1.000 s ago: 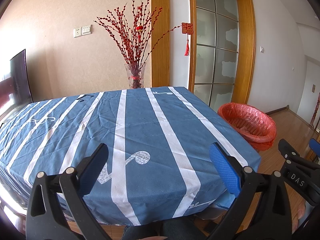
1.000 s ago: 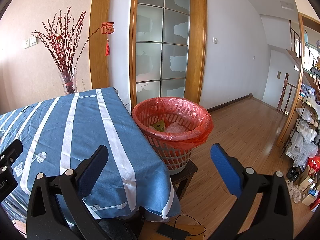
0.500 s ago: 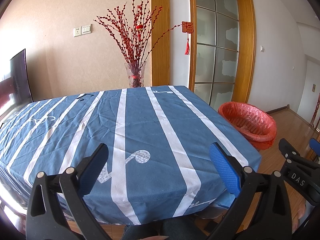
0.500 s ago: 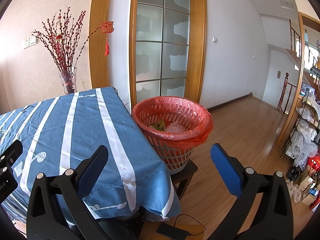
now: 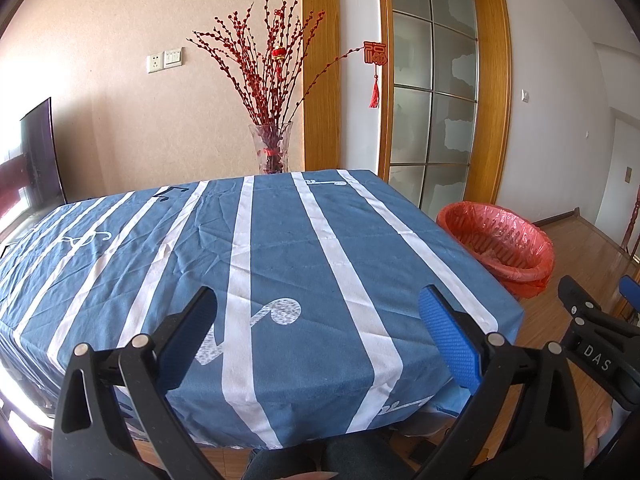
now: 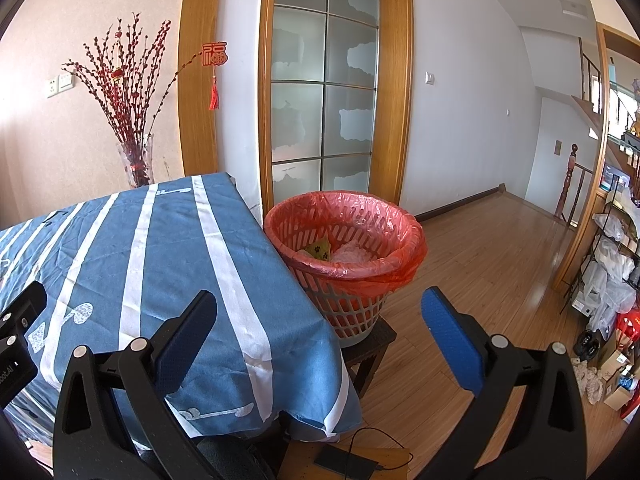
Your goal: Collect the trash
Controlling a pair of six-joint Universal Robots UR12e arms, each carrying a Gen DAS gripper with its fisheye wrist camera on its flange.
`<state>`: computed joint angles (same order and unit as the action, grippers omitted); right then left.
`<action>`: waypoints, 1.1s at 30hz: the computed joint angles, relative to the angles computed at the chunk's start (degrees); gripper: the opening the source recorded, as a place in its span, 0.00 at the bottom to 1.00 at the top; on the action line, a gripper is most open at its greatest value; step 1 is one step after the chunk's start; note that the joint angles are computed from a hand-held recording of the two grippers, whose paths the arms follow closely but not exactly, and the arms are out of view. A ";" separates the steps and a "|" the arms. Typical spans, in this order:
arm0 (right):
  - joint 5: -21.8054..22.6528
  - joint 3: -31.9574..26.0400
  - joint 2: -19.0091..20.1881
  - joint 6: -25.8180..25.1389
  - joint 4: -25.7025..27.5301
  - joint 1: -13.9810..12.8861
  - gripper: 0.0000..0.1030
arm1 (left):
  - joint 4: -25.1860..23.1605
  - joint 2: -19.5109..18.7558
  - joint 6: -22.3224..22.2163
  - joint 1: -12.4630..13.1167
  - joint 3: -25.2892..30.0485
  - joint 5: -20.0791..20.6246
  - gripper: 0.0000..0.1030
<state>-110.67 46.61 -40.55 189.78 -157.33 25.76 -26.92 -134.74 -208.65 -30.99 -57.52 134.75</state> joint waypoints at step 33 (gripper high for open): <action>-0.04 0.40 -0.12 0.34 0.22 0.17 0.98 | -0.32 0.74 -0.35 0.44 -1.43 -1.33 0.96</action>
